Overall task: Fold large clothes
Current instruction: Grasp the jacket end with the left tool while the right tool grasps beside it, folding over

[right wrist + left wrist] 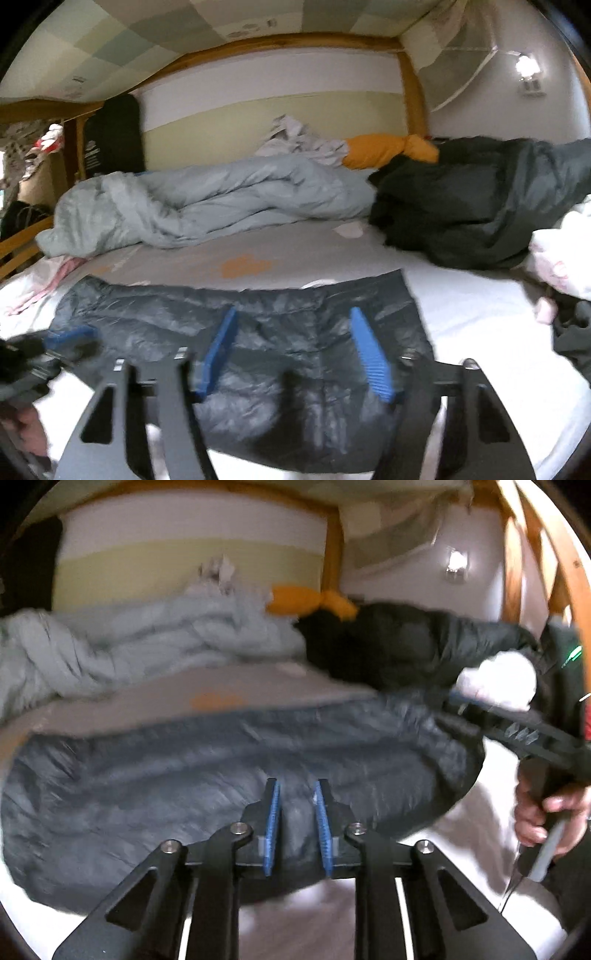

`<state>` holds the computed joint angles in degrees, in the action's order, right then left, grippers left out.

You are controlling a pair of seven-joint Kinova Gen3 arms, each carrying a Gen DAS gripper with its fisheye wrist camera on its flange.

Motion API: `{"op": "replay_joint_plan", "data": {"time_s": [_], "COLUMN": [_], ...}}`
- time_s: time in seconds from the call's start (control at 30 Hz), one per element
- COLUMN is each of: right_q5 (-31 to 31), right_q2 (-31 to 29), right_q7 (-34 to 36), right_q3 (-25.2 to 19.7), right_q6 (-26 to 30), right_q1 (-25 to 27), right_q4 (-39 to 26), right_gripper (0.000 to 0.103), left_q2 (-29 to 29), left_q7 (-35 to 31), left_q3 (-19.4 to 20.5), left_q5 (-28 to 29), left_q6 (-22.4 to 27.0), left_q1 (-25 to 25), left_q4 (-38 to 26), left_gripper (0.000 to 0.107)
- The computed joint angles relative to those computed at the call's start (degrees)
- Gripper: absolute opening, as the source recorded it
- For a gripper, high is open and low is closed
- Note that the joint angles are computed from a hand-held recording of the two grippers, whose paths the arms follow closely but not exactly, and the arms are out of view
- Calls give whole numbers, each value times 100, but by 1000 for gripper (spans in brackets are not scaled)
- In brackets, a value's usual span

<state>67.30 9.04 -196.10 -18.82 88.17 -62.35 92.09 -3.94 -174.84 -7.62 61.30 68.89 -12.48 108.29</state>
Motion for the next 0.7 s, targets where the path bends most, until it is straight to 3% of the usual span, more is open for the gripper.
{"op": "replay_joint_plan", "data": {"time_s": [0.1, 0.17, 0.23, 0.33, 0.43, 0.5, 0.6, 0.7], "right_q5": [-158, -334, -742, -1375, -1755, -2036, -2706, -3397], "right_q2": [-159, -191, -107, 80, 672, 1040, 1494, 1749], "right_q7": [78, 208, 597, 1266, 1965, 2431, 3033, 3427], "right_q3": [-28, -218, -211, -619, -1368, -1619, -1396, -1195], "right_q6": [-699, -1163, -1619, -2267, -2252, -2154, -1798, -1946], "right_q1": [211, 569, 858, 1654, 2381, 2656, 2713, 2941], "right_q4": [100, 37, -241, -677, -1381, -1854, -2500, -2719], "right_gripper": [38, 33, 27, 23, 23, 23, 16, 6], "left_q2": [179, 311, 462, 599, 563, 548, 551, 523], "left_q7": [463, 528, 637, 810, 802, 861, 892, 975], "left_q3": [256, 307, 335, 347, 392, 420, 422, 430], "left_q5": [-362, -344, -290, -268, -271, -302, -302, -382], "left_q6": [-509, -763, -787, -598, -602, -648, -674, -747], "left_q1": [187, 238, 234, 133, 93, 110, 111, 127], "left_q4": [98, 233, 275, 206, 262, 251, 290, 335], "left_gripper": [10, 7, 5, 3, 3, 3, 3, 3]}}
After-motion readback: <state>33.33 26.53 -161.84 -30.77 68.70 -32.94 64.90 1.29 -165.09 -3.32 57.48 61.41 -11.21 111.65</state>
